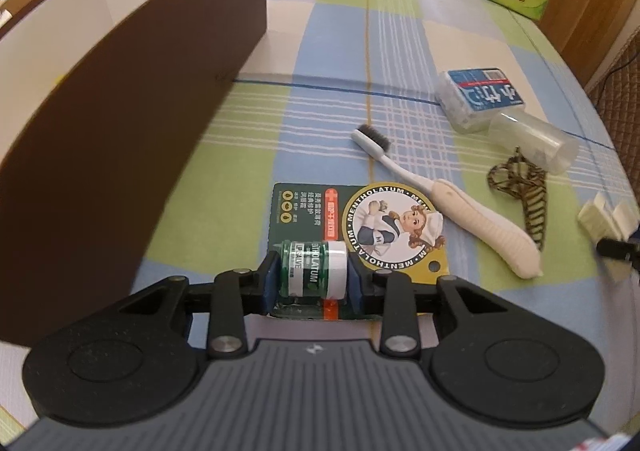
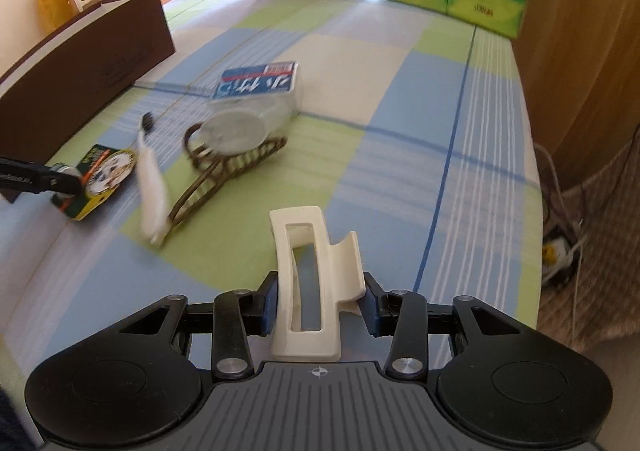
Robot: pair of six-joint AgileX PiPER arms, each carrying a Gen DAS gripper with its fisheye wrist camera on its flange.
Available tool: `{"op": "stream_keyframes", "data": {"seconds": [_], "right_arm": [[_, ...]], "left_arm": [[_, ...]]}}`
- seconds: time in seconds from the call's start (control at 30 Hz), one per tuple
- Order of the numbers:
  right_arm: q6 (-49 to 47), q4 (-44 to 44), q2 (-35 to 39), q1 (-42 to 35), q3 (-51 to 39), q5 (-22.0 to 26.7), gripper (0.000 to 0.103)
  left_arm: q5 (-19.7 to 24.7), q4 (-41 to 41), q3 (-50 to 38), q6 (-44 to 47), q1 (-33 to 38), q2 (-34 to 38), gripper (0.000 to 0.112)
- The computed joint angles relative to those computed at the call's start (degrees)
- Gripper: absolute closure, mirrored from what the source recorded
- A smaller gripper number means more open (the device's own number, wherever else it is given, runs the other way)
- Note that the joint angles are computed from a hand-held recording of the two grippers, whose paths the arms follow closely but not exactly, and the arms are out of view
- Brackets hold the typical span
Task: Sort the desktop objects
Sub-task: 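Carry the menthol card and white clip with both tools into the brown box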
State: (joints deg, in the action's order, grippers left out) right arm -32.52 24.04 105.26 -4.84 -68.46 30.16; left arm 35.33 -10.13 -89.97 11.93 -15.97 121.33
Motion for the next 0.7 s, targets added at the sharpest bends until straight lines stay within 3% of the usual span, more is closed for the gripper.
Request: {"op": "stream_keyframes", "data": {"seconds": [0.4,0.57,0.7], "right_arm": [[1.49,5.39,-6.97,4.08,-0.54,4.41,0.065],[2.75,7.1,-4.59,10.44,-8.32,6.36,0.065],[5.35,7.82,1.16,16.36,-19.32,7.61,0.065]], "left_arm": [[-0.08,-16.26,10.91,16.67,3.56,-15.0,0.083],[2.81,-19.31,8.57,18.23,8.64,-18.61,0.083],[5.98,-22.23,2.51,20.0,13.64,-17.35,0.083]]}}
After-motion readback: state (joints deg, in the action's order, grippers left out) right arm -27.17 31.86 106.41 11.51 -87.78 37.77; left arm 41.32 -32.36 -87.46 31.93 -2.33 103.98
